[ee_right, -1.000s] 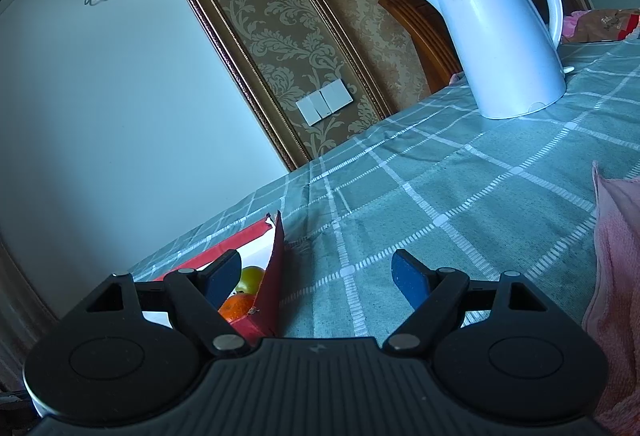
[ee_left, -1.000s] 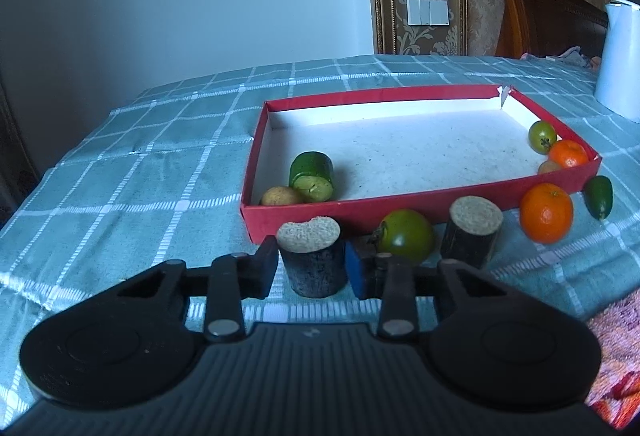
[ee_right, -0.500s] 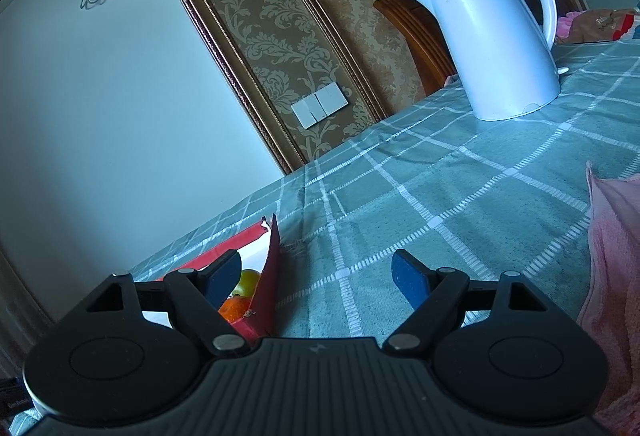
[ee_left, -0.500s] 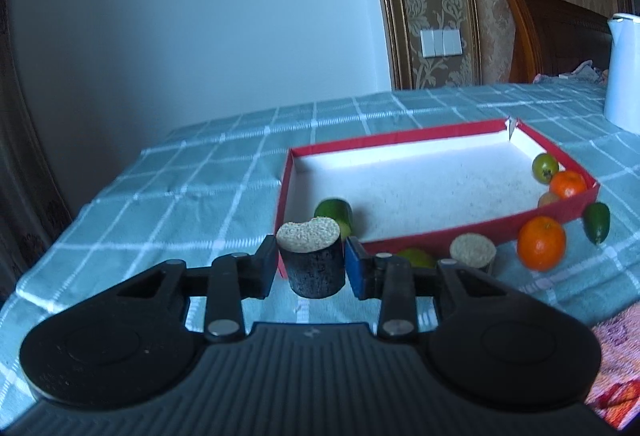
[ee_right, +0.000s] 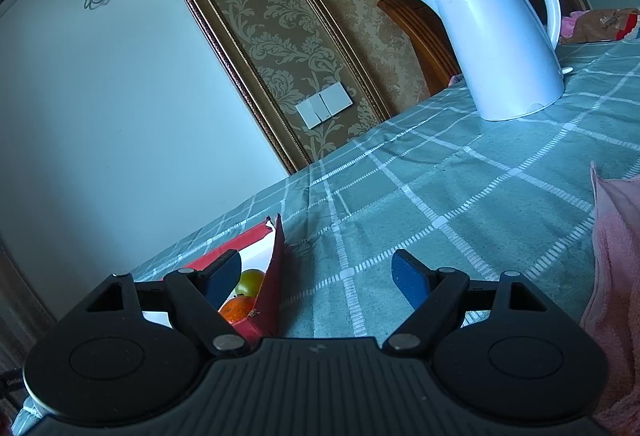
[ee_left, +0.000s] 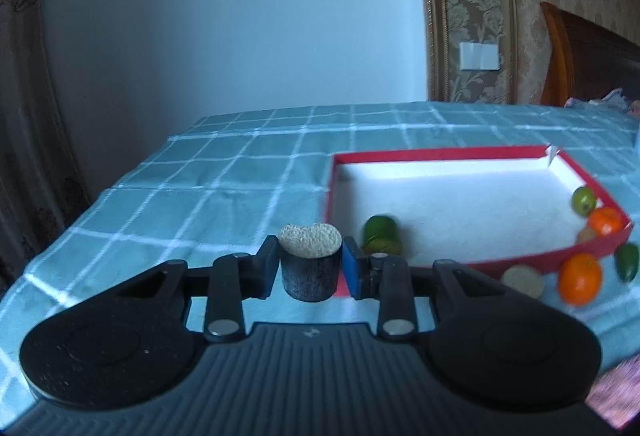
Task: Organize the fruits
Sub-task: 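Lift the cylinder over the tray rim and lower it inside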
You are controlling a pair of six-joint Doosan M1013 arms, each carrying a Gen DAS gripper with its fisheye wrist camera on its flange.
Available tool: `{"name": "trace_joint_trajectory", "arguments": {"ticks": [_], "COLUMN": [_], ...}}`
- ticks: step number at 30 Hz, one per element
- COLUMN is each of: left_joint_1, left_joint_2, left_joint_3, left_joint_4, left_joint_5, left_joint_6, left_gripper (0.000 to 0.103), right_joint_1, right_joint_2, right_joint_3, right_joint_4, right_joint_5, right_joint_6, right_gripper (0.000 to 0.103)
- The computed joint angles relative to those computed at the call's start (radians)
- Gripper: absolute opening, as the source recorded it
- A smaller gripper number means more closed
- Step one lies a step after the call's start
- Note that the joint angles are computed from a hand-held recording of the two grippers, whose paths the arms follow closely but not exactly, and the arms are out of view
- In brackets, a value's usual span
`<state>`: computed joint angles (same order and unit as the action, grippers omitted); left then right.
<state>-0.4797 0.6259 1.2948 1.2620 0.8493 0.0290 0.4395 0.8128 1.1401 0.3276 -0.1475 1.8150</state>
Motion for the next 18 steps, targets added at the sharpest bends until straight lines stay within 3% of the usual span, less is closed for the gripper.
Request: {"name": "trace_joint_trajectory", "arguments": {"ticks": [6,11,18], "left_joint_1": [-0.012,-0.012,0.000], "left_joint_2": [0.040,0.046,0.062], "left_joint_3": [-0.068,-0.064,-0.088], "left_joint_4": [0.033,0.082,0.011], "left_joint_5": [-0.043,-0.105,-0.152], "left_joint_6": [0.054,0.021,0.066], "left_gripper": [0.031,0.031,0.031], "right_joint_1": [-0.001,-0.002,-0.003], "right_joint_2": [0.000,0.000,0.001], "right_joint_3": [0.000,0.002,0.001], "right_joint_4": [-0.028,-0.068,-0.131], "right_joint_5": [-0.003,-0.005,-0.005], "right_joint_6": [0.032,0.072,0.133], "right_gripper": [0.082,0.082,0.082]}}
